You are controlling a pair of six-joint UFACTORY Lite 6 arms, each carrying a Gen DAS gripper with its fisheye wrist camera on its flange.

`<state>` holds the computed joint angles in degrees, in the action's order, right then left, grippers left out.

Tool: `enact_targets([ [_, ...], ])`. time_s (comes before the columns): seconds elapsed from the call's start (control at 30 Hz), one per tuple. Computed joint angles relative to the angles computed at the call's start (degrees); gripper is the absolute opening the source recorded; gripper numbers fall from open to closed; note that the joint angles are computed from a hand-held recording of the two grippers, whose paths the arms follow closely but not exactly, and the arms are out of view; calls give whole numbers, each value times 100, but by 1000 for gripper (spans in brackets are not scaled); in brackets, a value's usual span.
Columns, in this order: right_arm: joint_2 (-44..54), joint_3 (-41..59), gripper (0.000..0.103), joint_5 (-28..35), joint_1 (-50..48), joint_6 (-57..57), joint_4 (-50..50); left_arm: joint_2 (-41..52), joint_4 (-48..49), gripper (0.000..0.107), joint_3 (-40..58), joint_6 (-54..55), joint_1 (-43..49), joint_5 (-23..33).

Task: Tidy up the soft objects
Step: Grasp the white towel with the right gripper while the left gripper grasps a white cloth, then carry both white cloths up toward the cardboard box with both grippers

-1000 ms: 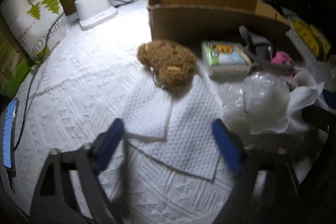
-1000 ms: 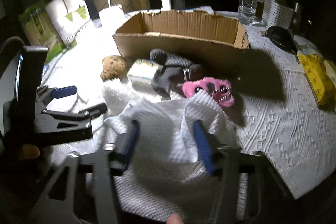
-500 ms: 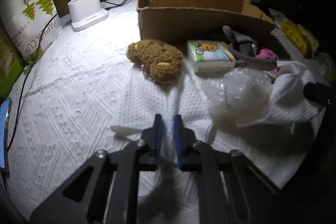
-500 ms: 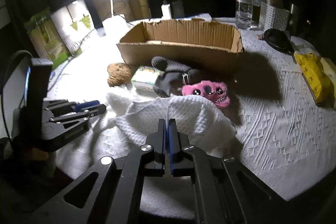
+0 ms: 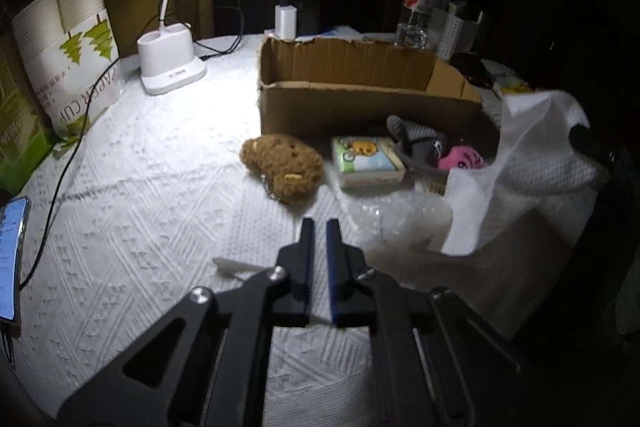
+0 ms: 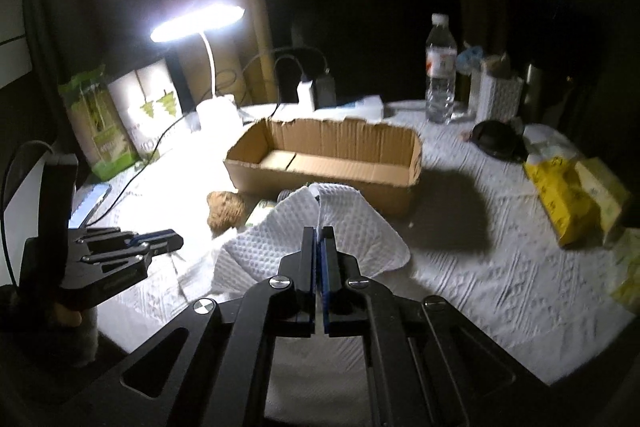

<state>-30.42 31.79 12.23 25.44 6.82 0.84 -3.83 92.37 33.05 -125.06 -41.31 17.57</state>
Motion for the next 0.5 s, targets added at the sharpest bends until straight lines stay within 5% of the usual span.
enact_targets([
  [0.13,-81,15,2,2,-242,-597,473,394,523,9,16,-517,275,-304],
  [0.23,-52,-41,2,-36,-440,-1254,1087,889,728,30,208,-591,352,-317],
  [0.33,-43,-126,2,-59,-615,-2070,1897,1267,861,73,386,-644,271,-98],
  [0.5,-20,-211,2,-61,-900,-3343,3136,1722,855,77,713,-474,231,-111],
])
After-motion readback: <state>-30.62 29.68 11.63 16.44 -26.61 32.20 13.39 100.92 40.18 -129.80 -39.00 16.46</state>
